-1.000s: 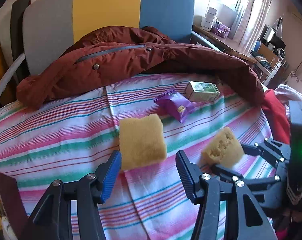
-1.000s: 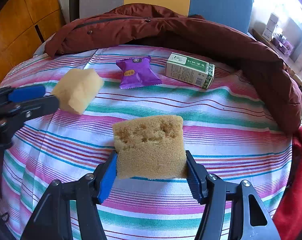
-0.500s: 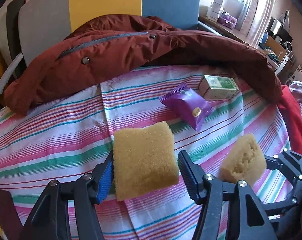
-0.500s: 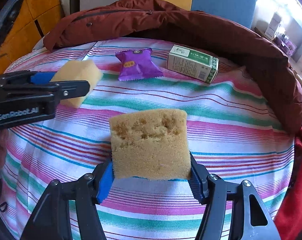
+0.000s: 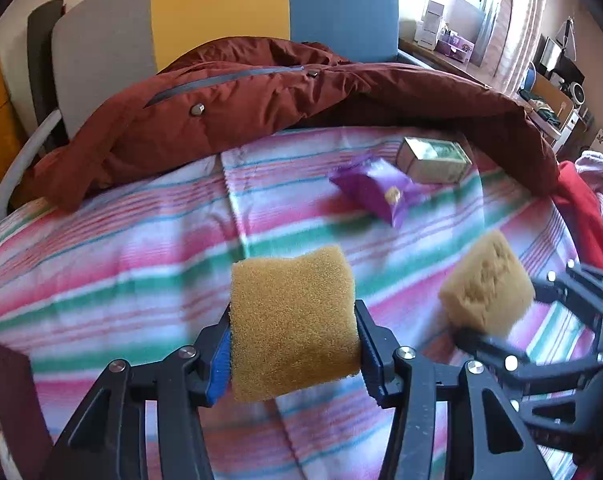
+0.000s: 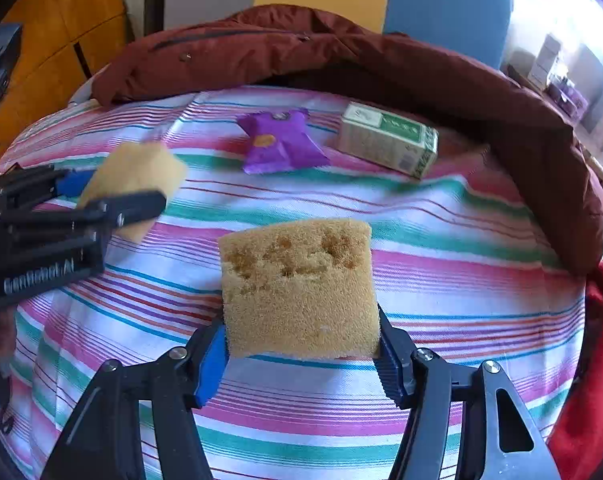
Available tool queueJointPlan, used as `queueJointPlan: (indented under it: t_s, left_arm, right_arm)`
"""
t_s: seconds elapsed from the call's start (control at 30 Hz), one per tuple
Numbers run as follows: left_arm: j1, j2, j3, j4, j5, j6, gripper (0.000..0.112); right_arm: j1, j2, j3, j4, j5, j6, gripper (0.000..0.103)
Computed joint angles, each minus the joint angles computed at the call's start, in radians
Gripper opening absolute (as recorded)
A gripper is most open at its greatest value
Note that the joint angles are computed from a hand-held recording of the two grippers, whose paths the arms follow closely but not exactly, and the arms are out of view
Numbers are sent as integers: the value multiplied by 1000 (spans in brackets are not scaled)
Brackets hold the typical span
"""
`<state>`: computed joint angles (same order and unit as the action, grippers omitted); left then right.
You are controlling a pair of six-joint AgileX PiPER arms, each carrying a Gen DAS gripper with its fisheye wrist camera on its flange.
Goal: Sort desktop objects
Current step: 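Carry both yellow sponges in both grippers over the gold tray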
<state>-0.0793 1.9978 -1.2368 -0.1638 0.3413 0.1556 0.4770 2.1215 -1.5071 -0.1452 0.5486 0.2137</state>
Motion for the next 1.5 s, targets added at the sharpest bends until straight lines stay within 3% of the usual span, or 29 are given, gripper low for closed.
queueJointPlan:
  t_s: [0.2, 0.37, 0.7, 1.23, 1.5]
  left_arm:
    - [26, -118, 191, -14, -76, -8, 53]
    - [66, -205, 316, -149, -101, 121, 53]
    - [133, -422, 501, -425, -126, 430, 53]
    - [316, -722, 651, -635, -29, 735, 53]
    - [503, -801, 693, -730, 82, 910, 53]
  right_arm:
    - [36, -4, 21, -18, -21, -7, 62]
    - [104, 61, -69, -59, 15, 34, 62]
    - [196, 6, -16, -116, 55, 106, 62]
    - [296, 23, -69, -61, 149, 162, 62]
    - [335, 20, -73, -32, 163, 204, 62]
